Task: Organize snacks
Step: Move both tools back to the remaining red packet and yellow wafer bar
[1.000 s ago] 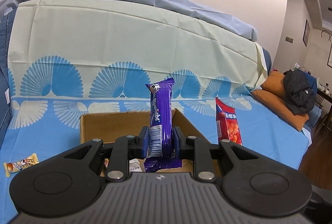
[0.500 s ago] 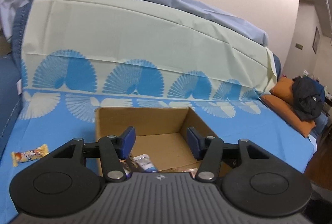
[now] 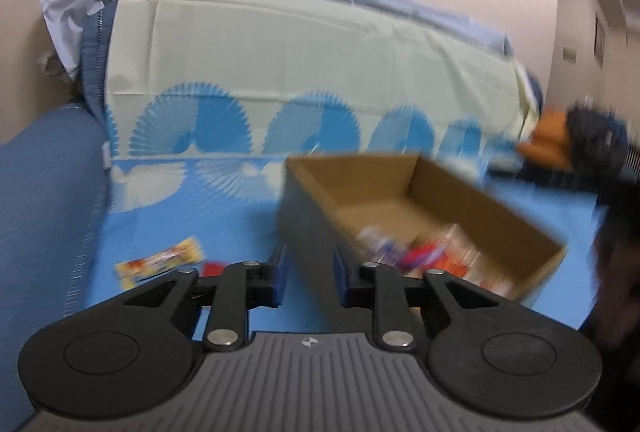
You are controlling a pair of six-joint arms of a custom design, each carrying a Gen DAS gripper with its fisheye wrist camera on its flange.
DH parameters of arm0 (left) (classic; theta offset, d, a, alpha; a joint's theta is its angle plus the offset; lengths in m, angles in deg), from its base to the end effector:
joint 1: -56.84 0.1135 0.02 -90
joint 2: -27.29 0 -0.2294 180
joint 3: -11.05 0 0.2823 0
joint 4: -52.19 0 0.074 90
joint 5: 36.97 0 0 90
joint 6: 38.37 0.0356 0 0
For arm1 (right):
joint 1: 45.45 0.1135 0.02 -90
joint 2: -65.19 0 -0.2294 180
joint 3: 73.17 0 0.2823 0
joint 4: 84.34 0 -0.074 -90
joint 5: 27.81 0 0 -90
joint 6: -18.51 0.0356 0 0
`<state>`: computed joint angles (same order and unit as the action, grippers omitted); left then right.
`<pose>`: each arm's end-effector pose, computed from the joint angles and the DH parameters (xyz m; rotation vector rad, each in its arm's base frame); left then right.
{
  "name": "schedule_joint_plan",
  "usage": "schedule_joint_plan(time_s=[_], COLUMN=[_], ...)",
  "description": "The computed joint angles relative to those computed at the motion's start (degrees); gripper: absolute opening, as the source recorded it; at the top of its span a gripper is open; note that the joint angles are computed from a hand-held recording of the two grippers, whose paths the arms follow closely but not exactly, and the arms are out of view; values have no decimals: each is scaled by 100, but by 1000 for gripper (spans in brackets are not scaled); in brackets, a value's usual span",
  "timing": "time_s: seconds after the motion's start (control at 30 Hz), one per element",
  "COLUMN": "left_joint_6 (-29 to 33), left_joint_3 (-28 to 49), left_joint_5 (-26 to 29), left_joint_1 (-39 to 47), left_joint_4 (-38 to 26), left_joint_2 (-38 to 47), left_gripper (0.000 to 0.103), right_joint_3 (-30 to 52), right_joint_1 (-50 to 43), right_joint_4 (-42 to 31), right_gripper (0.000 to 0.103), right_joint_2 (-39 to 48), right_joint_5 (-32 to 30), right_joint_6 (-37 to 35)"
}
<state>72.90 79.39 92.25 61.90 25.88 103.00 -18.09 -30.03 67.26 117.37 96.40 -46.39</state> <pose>0.3286 0.0065 0.2433 0.6623 1.9342 -0.4519 0.2508 0.0484 0.2645 0.5284 1.8637 -0.1335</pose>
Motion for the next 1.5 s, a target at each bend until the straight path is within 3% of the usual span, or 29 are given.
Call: schedule_joint_plan(time_s=[0.1, 0.2, 0.27, 0.4, 0.6, 0.83, 0.97, 1.2, 1.27, 1.3, 1.33, 1.5], left_joint_6=[736, 971, 708, 361, -99, -860, -1096, -1377, -1461, -1518, -1562, -1754], left_joint_3=[-370, -652, -694, -679, -331, -114, -42, 13, 80, 122, 154, 331], left_joint_5=[197, 207, 297, 143, 363, 373, 298, 391, 405, 404, 410, 570], left_joint_1=[494, 846, 915, 895, 1065, 1220, 1242, 1386, 1423, 1442, 1461, 1587], left_joint_4=[162, 302, 550, 747, 641, 851, 968, 1031, 1007, 998, 981, 915], left_joint_2=[143, 394, 398, 517, 817, 1037, 1128, 1187, 1252, 1296, 1326, 1500], left_gripper=[25, 25, 25, 25, 26, 28, 29, 37, 43, 44, 44, 45], right_joint_3=[-34, -117, -283, -452, -678, -250, 395, 2198, 2860, 3257, 3624, 5532], right_joint_1=[269, 541, 689, 895, 1199, 1601, 1711, 1534, 1440, 1380, 1313, 1041], right_joint_4=[110, 331, 626, 936, 1516, 1795, 1676, 1142, 877, 680, 469, -535], right_gripper=[79, 66, 56, 49, 49, 49, 49, 51, 62, 77, 83, 85], right_joint_2=[-9, -17, -48, 62, 419, 954, 1619, 3601, 4273, 4642, 4978, 6672], right_joint_5=[131, 250, 273, 263, 104, -161, -539, -1010, -1055, -1076, -1108, -1104], right_joint_6=[-170, -400, -593, -772, -1254, -1638, -1645, -839, -599, -457, -324, 170])
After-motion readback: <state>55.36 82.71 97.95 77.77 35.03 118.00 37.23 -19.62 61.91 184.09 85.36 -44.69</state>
